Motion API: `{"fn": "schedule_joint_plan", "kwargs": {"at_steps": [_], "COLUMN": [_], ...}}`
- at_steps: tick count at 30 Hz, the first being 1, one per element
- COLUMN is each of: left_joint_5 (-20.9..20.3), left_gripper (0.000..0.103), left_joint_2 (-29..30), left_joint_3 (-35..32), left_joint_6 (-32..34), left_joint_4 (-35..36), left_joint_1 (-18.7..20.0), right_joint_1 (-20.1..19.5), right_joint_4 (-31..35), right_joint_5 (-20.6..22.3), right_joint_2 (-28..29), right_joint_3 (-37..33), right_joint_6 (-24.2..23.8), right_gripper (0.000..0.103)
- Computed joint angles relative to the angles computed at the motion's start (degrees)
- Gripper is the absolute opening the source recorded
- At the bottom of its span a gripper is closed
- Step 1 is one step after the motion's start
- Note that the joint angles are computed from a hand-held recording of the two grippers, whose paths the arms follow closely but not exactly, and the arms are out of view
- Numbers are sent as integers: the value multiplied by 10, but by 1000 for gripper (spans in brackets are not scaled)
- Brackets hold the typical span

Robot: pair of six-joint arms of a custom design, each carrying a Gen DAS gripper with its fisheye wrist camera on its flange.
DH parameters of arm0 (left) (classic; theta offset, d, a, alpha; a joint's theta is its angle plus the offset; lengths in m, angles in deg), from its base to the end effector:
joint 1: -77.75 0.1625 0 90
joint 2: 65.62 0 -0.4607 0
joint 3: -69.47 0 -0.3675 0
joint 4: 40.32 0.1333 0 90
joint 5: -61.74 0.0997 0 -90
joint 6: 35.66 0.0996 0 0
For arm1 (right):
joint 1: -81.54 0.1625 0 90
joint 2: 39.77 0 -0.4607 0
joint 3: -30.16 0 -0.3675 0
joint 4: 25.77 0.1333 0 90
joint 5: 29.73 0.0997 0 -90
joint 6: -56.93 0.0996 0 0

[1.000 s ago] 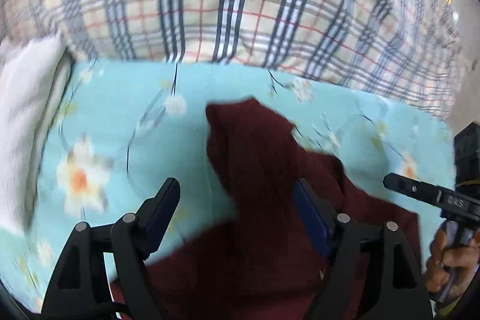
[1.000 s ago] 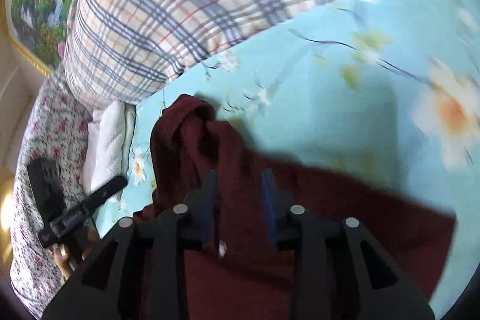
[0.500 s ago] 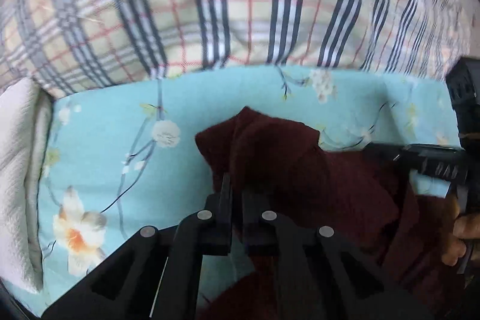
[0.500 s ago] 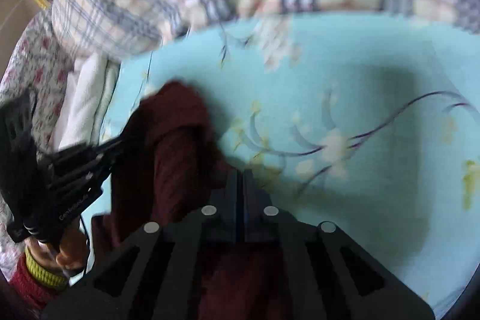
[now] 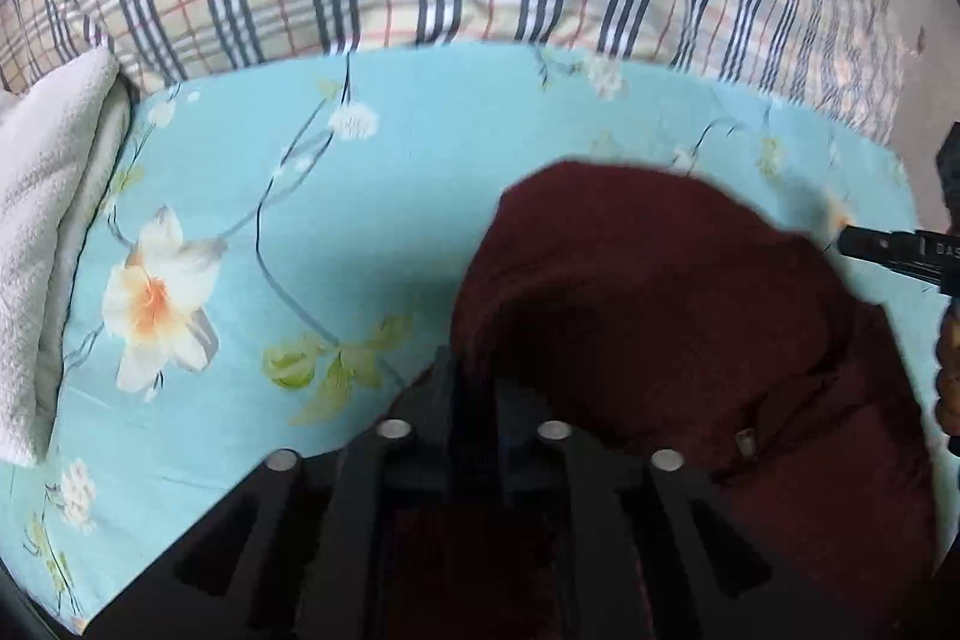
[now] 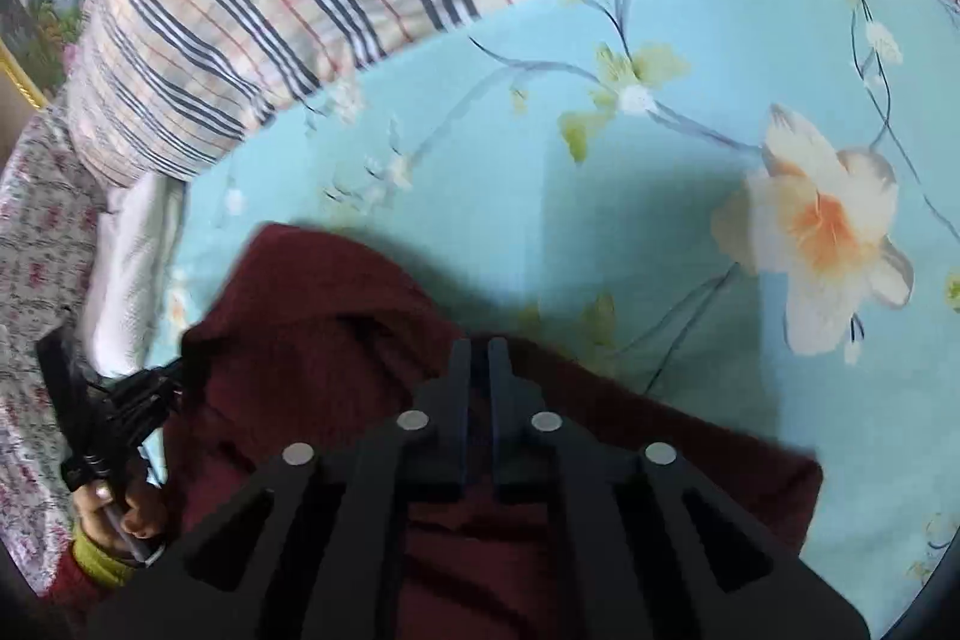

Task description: Fold large clothes

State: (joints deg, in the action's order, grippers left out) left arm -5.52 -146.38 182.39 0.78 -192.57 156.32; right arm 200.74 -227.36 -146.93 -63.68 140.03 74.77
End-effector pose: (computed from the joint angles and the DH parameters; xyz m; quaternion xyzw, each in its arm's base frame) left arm 0.0659 -0.5412 0.3921 0.3373 0.8861 -0.2072 0.2410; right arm 0.3573 -0.4593 -0.0541 0.0419 -0.9483 0.2892 0.1242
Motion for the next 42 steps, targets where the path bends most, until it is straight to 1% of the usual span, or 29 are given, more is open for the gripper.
{"fn": "schedule_joint_plan", "kwargs": {"at_steps": [1, 2, 3, 4, 5, 6, 7, 10, 11, 12, 13, 14, 15, 16, 17, 18, 19, 20, 24, 25, 26, 27, 29, 31, 32, 34, 36, 39, 42], "left_joint_5": [-8, -8, -8, -10, -9, -7, 0, 43, 55, 59, 57, 62, 68, 65, 59, 52, 48, 43, 0, -9, -21, -27, -41, -47, -47, -50, -52, -54, -56], "left_gripper": [29, 41, 45, 46, 49, 49, 49, 49, 48, 35, 25, 13, 8, 5, 4, 4, 4, 4, 4, 4, 4, 4, 4, 4, 4, 4, 4, 4, 6], "left_joint_2": [-2, -1, -1, 1, 6, 12, 17, 42, 53, 60, 64, 73, 79, 82, 84, 83, 79, 72, 22, 8, -16, -31, -76, -104, -123, -148, -171, -198, -228], "left_joint_3": [-6, -9, -9, -11, -14, -18, -9, -1, -7, -12, -14, -20, -28, -33, -39, -43, -41, -39, -10, 1, 23, 38, 85, 118, 148, 171, 192, 220, 245], "left_joint_6": [3, 3, 10, 17, 23, 31, 37, 71, 69, 66, 67, 60, 49, 40, 31, 25, 21, 20, 21, 24, 33, 38, 49, 56, 61, 57, 50, 60, 82], "left_joint_4": [10, 14, 9, 8, 18, 27, 18, -1, 1, 3, 2, -1, 0, 1, 0, -5, -18, -26, -45, -49, -57, -62, -70, -70, -78, -60, -39, -35, -31], "left_joint_1": [-3, -7, -11, -14, -17, -17, -22, -26, -27, -26, -21, -21, -22, -21, -21, -22, -25, -26, -37, -40, -44, -47, -52, -54, -53, -39, -23, -2, 10], "right_joint_1": [3, 6, 8, 7, 3, 2, 1, -4, -6, -8, -10, -13, -17, -18, -20, -23, -20, -10, 19, 30, 42, 51, 82, 103, 112, 130, 143, 155, 166], "right_joint_4": [-7, -2, 15, 29, 31, 40, 67, 148, 169, 196, 231, 250, 264, 266, 263, 260, 240, 210, 100, 71, 32, 10, -60, -103, -117, -145, -154, -166, -153], "right_joint_5": [8, 9, 11, 21, 31, 39, 44, 55, 54, 54, 51, 48, 49, 47, 51, 67, 65, 51, 36, 27, 20, 13, -11, -22, -27, -41, -49, -43, -44], "right_joint_2": [-3, -5, -5, -5, -3, 0, 5, 20, 23, 29, 38, 46, 51, 54, 59, 59, 57, 58, 41, 36, 28, 23, 16, 18, 20, 29, 45, 62, 72], "right_joint_3": [-4, -15, -28, -42, -48, -60, -81, -127, -138, -155, -178, -193, -202, -206, -210, -210, -202, -195, -150, -137, -114, -99, -51, -15, 2, 42, 68, 102, 111], "right_joint_6": [-13, -27, -34, -37, -43, -57, -74, -95, -103, -113, -120, -120, -119, -118, -118, -116, -117, -124, -137, -134, -129, -127, -116, -92, -76, -36, 15, 78, 107], "right_gripper": [23, 30, 42, 45, 45, 45, 45, 45, 45, 46, 46, 46, 45, 28, 3, 4, 4, 3, 3, 3, 3, 3, 3, 3, 3, 3, 3, 3, 3]}}
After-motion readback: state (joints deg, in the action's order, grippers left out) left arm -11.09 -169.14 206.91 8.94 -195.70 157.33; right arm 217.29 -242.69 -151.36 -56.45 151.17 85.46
